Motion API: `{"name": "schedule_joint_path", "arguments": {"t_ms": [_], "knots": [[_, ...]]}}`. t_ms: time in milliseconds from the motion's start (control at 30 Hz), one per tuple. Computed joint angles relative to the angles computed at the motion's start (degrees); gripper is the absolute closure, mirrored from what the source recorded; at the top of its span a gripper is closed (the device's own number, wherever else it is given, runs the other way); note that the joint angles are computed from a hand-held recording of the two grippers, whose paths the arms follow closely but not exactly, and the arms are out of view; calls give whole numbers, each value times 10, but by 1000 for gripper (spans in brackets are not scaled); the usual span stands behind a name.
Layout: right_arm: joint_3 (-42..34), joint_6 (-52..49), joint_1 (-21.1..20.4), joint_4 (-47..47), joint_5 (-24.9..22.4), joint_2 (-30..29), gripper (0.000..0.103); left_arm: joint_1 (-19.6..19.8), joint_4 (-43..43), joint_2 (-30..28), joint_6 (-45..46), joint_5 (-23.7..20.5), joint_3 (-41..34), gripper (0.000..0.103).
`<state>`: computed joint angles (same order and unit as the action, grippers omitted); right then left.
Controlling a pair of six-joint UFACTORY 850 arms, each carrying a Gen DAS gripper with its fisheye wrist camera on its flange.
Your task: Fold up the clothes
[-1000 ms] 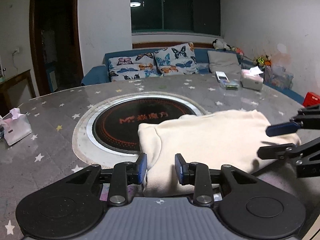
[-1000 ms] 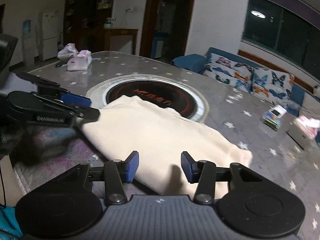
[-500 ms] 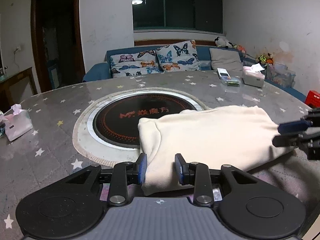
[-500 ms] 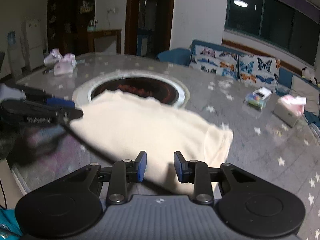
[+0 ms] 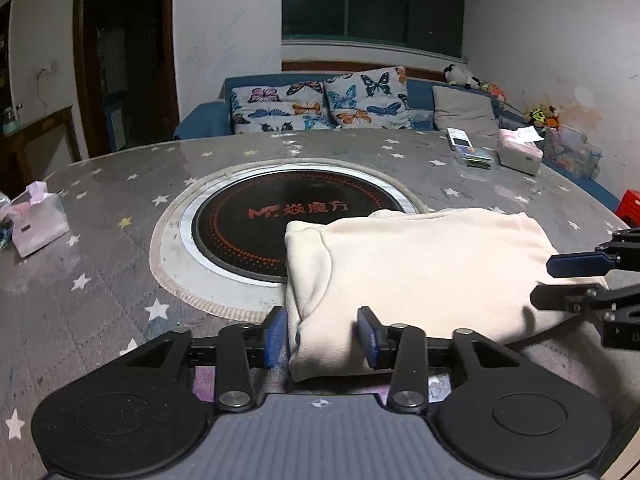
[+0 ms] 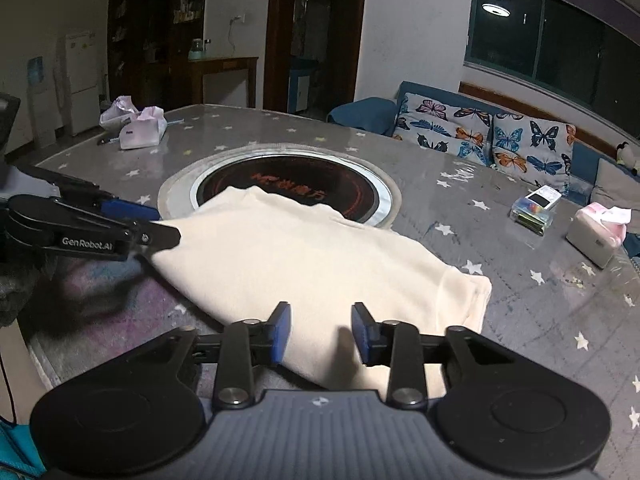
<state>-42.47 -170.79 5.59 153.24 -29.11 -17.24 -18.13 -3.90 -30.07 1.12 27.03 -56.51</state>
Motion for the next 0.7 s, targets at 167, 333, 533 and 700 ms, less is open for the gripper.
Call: {"name": "schedule_joint_path", "arguments": {"t_ms": [167, 333, 533, 700], "knots": [[2, 7, 6, -6, -8, 2, 46, 0, -12, 3, -1, -21, -5, 47], [6, 5, 12, -5, -14, 8, 34, -1, -24, 8, 6, -27, -2, 35], [13, -1, 18, 7, -20, 13, 28, -3, -33, 14, 13, -24, 5, 29], [24, -24, 24, 34, -32, 22, 16, -5, -39, 21, 19, -15, 13, 21]]}}
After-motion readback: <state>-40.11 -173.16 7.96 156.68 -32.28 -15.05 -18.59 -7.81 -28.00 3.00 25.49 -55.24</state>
